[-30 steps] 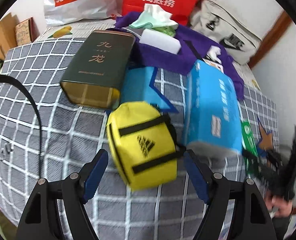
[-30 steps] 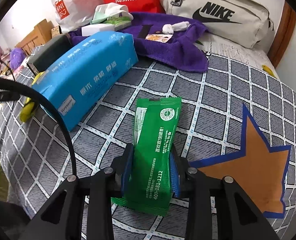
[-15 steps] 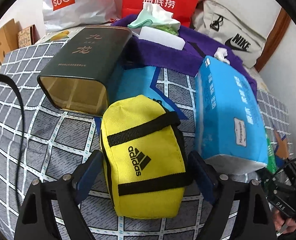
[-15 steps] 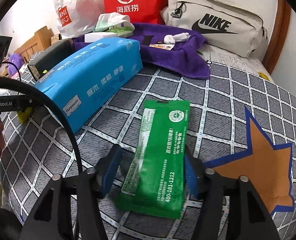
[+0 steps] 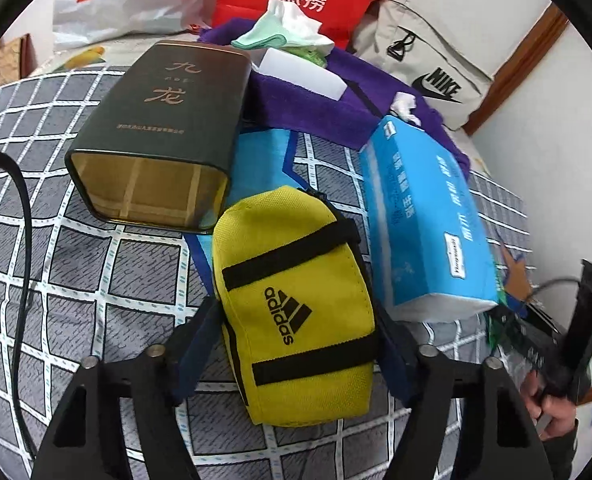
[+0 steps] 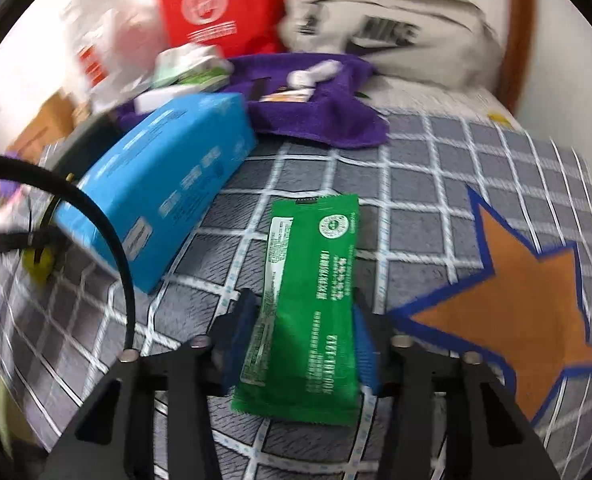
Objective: Organize soft objects
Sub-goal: 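Grasp the yellow adidas bag by its strap with the left tool while the right tool grasps the green packet, then carry the yellow bag and green packet over the purple towel with both tools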
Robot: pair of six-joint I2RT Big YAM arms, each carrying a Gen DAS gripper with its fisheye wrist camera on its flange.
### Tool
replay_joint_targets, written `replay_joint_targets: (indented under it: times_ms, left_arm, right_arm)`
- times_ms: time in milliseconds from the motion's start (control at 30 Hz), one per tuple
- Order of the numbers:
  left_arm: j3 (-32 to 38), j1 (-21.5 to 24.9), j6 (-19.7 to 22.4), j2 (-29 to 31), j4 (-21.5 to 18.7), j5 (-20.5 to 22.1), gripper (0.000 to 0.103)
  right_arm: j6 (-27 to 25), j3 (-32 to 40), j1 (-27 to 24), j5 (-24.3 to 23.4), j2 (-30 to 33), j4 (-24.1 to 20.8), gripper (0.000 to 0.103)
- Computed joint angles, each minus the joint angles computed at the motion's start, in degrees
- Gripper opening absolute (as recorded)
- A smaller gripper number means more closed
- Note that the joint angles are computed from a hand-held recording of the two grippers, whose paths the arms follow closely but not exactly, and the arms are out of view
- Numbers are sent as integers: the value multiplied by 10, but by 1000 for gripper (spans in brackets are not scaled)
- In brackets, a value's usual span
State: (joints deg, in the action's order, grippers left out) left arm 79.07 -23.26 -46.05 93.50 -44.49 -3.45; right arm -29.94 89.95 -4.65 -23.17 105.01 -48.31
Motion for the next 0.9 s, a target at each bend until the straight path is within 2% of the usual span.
replay_joint_targets:
  times_ms: [67,133,300,433,567,800,900]
  left_arm:
    - [-10,7,15,-10,15,29,55]
    - [-10,13,32,-12,10,53,51]
    - [-13,20,71,-15,5,92,45]
    - [-18,23,80,-24,-4,112,42]
    - [-23,22,68,-36,-7,103,41]
    - [-29,23,32,-63,-18,54,41]
    - [-26,24,19,-75,-34,23,41]
  right_arm:
    - [45,19,-2,1,7,-26,36]
    - [73,21,-4,3,6,-33,34]
    - [98,-15,2,51,-22,-10,33]
    - [111,-45,-1,53,-40,9,33]
    - [115,-56,-6,34,-56,7,33]
    - [93,-9,-7,-8,-49,-54,33]
    - [75,20,-6,-37,-39,-77,33]
